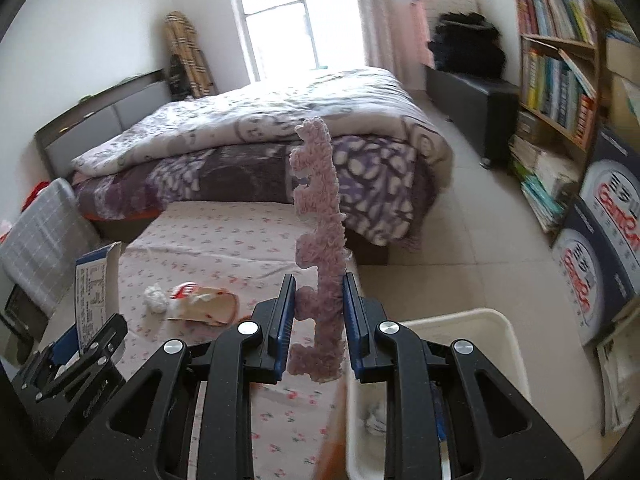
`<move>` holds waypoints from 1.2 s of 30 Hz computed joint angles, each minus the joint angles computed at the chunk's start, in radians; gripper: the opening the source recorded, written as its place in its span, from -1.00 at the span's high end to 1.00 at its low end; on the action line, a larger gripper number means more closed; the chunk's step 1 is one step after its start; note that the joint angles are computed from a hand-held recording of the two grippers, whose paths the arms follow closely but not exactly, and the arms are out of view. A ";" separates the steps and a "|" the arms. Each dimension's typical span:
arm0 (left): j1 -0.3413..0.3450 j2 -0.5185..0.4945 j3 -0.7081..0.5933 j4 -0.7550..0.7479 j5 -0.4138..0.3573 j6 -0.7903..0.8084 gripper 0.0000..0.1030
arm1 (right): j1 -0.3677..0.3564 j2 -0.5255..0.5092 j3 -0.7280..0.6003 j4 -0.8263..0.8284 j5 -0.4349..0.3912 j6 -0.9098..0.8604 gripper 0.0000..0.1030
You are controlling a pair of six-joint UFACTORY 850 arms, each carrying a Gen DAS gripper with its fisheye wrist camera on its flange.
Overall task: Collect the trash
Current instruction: 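Carry the pink foam strip toward the bin while the left tool holds the small box, then open the right tool over the bin while the left tool releases the small blue-white box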
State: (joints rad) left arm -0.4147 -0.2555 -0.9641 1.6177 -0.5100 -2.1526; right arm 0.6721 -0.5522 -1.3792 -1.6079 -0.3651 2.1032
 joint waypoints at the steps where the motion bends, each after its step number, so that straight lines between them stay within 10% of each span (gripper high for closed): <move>1: -0.006 -0.004 -0.002 0.001 -0.001 0.003 -0.10 | -0.005 0.006 0.007 0.019 -0.002 -0.009 0.57; 10: -0.059 -0.057 -0.048 -0.005 0.034 0.047 -0.10 | -0.027 0.080 0.097 -0.009 -0.060 0.053 0.49; 23: -0.142 -0.149 -0.153 -0.030 0.094 0.113 -0.10 | -0.092 0.165 0.207 -0.106 -0.118 0.252 -0.15; 31: -0.182 -0.207 -0.221 -0.079 0.133 0.190 -0.10 | -0.131 0.193 0.244 -0.061 -0.197 0.304 -0.87; 36: -0.193 -0.242 -0.260 -0.141 0.190 0.269 -0.11 | -0.161 0.181 0.234 0.046 -0.224 0.222 -0.87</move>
